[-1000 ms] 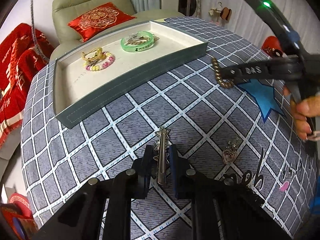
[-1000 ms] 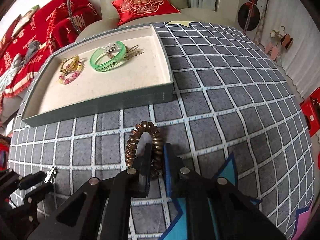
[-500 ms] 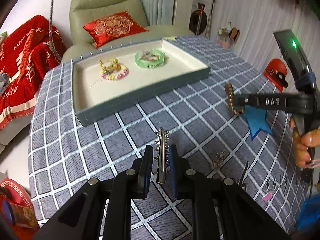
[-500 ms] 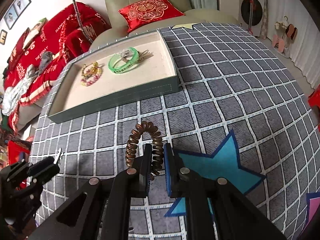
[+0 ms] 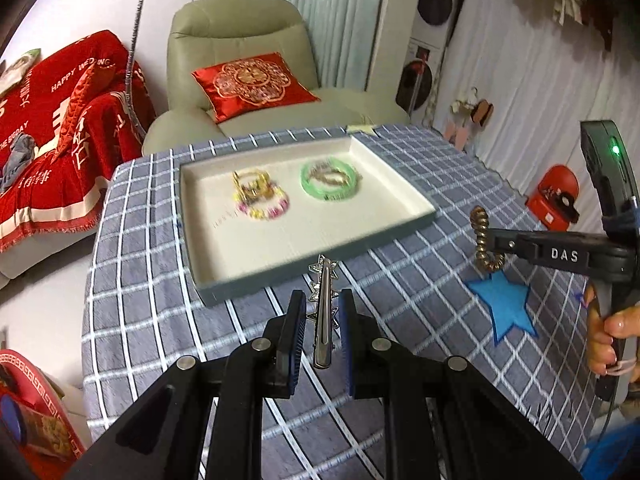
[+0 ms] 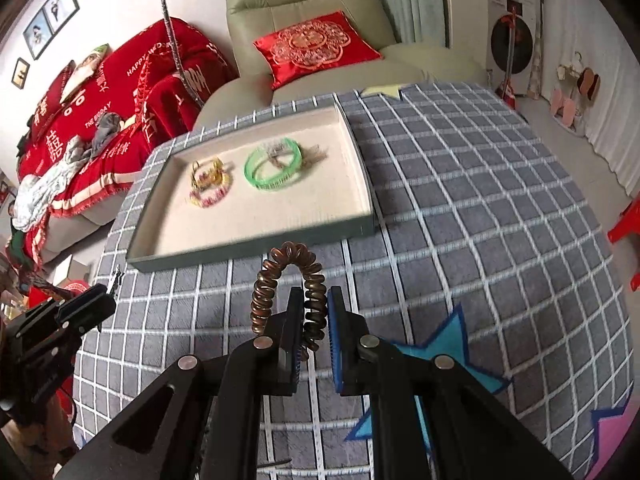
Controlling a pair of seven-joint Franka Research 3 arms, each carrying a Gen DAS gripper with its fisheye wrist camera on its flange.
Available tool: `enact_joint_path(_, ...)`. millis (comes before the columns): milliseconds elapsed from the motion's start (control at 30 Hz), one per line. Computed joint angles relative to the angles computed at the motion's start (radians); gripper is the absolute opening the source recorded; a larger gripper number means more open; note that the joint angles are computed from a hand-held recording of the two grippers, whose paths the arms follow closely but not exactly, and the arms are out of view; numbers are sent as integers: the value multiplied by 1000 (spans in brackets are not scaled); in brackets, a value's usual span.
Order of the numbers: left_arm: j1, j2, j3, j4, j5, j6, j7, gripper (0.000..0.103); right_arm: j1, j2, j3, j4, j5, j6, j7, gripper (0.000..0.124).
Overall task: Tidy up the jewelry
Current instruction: 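Carry the clip and coil tie into the tray and open both tools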
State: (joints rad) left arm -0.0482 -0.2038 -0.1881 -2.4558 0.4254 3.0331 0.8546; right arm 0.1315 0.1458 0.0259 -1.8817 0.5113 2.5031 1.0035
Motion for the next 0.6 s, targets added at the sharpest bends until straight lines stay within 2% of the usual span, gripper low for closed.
enact_joint_path(167, 43, 42, 2, 68, 30, -10, -35, 32, 12, 57, 7, 101, -25, -16, 24, 13)
enact_joint_path(300, 21, 93, 45, 124, -36, -25, 18, 32, 26, 118, 13, 187, -67, -33, 50, 13)
enact_joint_path(433, 43, 156, 44, 201, 31, -77, -32, 32, 36, 188, 18, 280, -103, -56, 82, 13)
enact_joint_path(600, 33, 231, 64, 268, 4, -98, 5, 32, 45, 262, 19, 368, -137, -83, 124, 13)
